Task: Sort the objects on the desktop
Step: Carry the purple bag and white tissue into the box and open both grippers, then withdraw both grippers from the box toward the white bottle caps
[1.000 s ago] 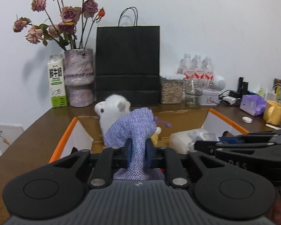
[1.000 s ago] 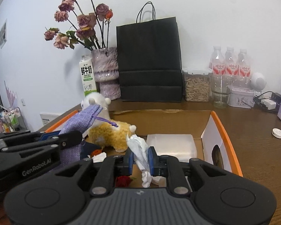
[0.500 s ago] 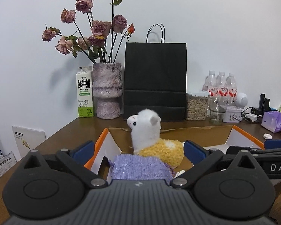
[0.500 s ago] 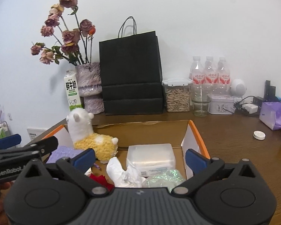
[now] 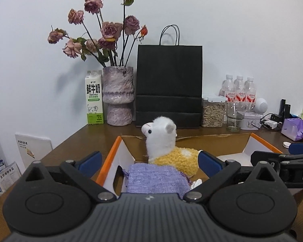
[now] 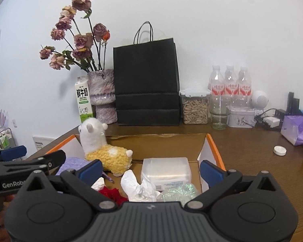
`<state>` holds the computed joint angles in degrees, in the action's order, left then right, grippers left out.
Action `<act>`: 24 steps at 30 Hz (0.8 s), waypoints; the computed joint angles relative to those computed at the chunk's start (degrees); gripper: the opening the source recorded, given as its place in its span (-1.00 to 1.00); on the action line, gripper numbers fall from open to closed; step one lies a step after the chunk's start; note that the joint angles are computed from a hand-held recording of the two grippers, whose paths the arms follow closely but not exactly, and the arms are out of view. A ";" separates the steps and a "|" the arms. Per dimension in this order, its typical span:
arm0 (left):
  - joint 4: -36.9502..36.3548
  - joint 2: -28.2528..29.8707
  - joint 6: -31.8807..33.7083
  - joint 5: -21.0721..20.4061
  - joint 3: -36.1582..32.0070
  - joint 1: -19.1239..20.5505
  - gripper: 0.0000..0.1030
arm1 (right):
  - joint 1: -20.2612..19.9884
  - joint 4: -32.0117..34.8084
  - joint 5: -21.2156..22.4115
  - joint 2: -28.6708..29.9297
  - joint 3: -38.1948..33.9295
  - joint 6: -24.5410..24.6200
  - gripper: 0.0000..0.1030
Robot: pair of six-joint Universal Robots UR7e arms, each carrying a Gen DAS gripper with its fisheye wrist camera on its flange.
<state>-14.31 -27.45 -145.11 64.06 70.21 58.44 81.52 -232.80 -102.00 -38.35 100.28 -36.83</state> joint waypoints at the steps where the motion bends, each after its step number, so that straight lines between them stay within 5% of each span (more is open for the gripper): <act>1: -0.40 -0.59 0.46 -0.20 0.86 -0.16 1.00 | 0.19 -0.49 0.09 -0.33 0.73 -0.40 1.00; 24: 0.17 -12.54 -0.21 -6.12 18.86 -0.18 1.00 | 0.01 -11.51 -5.96 -4.28 21.39 -3.33 1.00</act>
<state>-14.14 -39.99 -145.32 57.94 89.07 58.27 81.53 -244.31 -107.96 -42.63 121.67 -40.16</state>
